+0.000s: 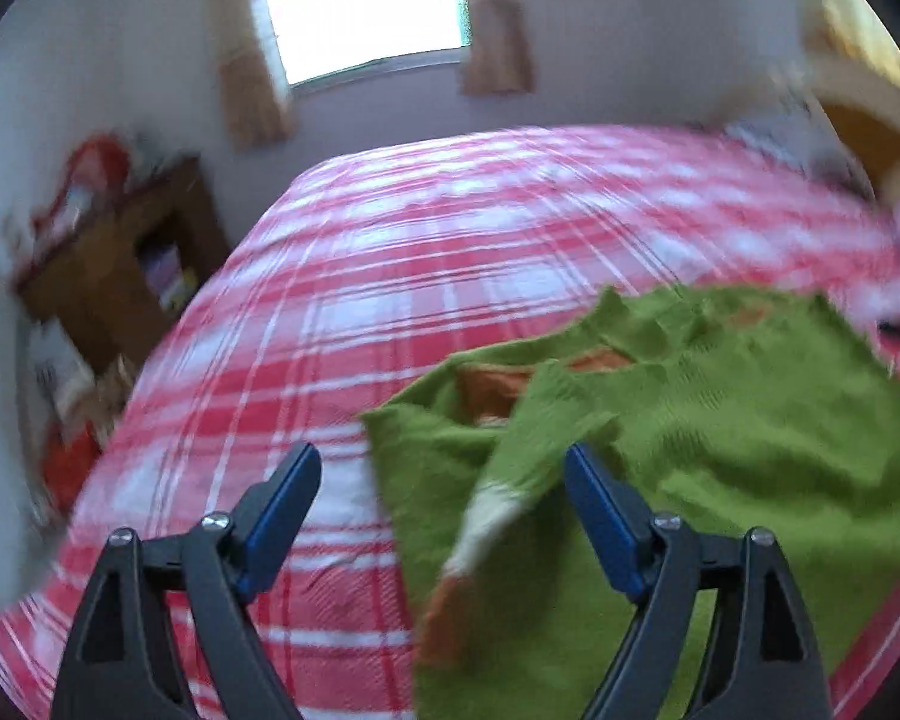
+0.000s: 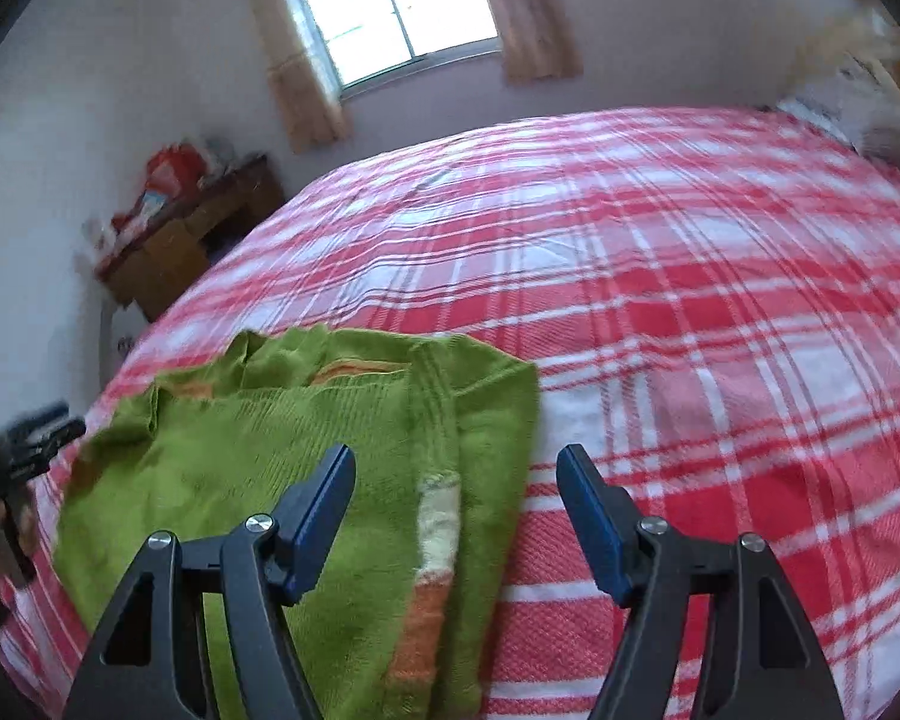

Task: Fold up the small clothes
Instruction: 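Lay the hem over the collar and open both grippers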

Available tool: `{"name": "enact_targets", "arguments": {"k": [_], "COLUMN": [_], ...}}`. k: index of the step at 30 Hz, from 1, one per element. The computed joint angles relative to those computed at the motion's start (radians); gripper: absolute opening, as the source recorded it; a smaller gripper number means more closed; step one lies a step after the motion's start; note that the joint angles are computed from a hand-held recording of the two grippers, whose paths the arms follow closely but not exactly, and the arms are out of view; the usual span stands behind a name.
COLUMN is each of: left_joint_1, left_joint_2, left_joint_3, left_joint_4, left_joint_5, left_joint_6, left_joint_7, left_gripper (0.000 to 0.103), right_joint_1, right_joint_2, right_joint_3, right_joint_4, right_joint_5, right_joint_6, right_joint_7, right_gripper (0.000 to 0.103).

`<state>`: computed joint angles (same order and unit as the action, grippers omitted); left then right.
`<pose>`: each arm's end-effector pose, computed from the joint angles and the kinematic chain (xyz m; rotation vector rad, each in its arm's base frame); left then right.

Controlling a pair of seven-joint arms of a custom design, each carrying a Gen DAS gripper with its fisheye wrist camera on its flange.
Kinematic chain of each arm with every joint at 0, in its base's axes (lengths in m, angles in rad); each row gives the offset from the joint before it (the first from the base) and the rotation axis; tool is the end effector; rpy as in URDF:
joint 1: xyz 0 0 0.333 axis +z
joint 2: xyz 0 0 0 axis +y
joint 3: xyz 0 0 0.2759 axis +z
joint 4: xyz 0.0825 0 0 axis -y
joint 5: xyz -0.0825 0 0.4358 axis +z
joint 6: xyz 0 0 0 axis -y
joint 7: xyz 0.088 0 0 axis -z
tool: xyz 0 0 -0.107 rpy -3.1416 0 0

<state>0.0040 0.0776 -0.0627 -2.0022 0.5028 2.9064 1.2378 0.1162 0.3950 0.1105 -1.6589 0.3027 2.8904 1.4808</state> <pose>0.6562 -0.0672 0.4473 -1.5314 1.8040 -0.6284 0.7305 0.1404 0.4186 -1.6700 1.6225 -0.4591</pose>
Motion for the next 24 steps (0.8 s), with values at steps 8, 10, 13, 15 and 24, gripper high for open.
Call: {"name": "enact_targets", "arguments": {"k": [8, 10, 13, 15, 24], "left_joint_1": [-0.043, -0.021, -0.011, -0.002, -0.001], "left_joint_2": [0.152, 0.154, 0.123, 0.108, 0.199], "left_joint_3": [0.002, -0.008, 0.0, -0.001, 0.007], "left_joint_4": [0.184, 0.184, 0.139, 0.116, 0.22], "left_joint_5": [0.062, -0.037, -0.091, -0.14, -0.27], "left_joint_6": [-0.214, -0.196, -0.106, -0.056, -0.12], "left_joint_7": [0.029, 0.081, 0.1, 0.114, 0.089], "left_gripper": [0.032, 0.007, 0.007, 0.007, 0.007], "right_joint_1": [0.067, 0.051, 0.045, 0.04, 0.103], "right_joint_2": [0.121, 0.135, 0.115, 0.1, 0.113], "right_joint_3": [-0.078, -0.057, -0.045, -0.037, -0.124], "right_joint_4": [0.183, 0.198, 0.162, 0.144, 0.159], "right_joint_5": [-0.185, -0.175, -0.167, -0.156, -0.259], "right_joint_6": [-0.151, -0.159, -0.106, -0.068, -0.013], "right_joint_7": [0.085, 0.058, 0.035, 0.023, 0.176], "right_gripper": [0.027, 0.009, 0.005, 0.004, 0.004]}}
